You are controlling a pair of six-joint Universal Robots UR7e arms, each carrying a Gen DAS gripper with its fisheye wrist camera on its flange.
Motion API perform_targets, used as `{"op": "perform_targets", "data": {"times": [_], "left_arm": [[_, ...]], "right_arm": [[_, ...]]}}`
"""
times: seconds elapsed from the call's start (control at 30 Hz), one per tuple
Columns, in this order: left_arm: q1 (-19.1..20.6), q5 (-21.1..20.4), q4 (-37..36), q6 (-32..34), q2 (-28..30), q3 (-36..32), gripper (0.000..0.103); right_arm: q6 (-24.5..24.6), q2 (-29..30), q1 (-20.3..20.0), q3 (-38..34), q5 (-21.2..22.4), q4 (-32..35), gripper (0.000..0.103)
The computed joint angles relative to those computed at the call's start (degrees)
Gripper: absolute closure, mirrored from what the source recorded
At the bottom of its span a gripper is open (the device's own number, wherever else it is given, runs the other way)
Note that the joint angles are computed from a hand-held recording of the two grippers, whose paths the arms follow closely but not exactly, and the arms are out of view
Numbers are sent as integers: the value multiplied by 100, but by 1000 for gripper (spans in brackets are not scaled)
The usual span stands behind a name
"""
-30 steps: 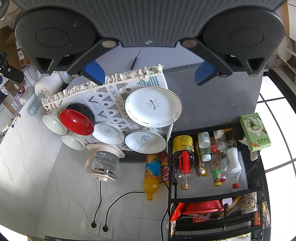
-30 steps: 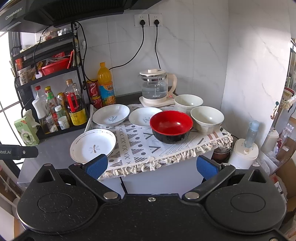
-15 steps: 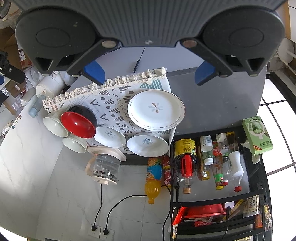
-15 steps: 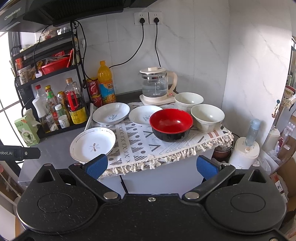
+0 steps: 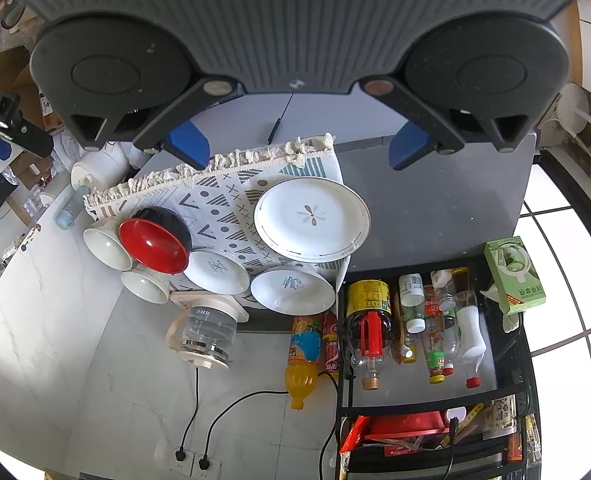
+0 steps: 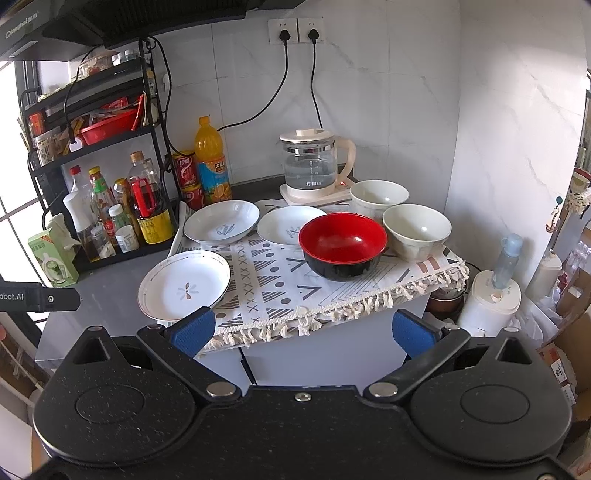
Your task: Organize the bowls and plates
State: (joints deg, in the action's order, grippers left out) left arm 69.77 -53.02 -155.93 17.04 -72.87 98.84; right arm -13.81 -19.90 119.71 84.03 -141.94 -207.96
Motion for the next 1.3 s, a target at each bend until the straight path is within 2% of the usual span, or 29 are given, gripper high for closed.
{"op": "perform_targets", "data": {"times": [0.33,0.67,0.8,0.93,1.07,1.3], "left_arm": [[104,-94,182,-31,499,-610,1],[204,-222,622,-90,1414,-1832,1],[257,-279,879,-131,1881,-2498,1],[311,-338,1245,-92,2426,-3324,1],[385,-589,1721,-133,2970,-4226,1],[443,-652,2730,-106,4005,-5981,1]], "right_arm": [[-16,-3,-207,-299,241,356,0],[-82,155,-510,-1089,343,863,0],[104,280,-669,-1574,357,1239,0],[14,478,-799,-2122,385,1513,0],[87,587,-901,-2492,549,1761,0],[261,922,-998,-3366,339,2349,0]]}}
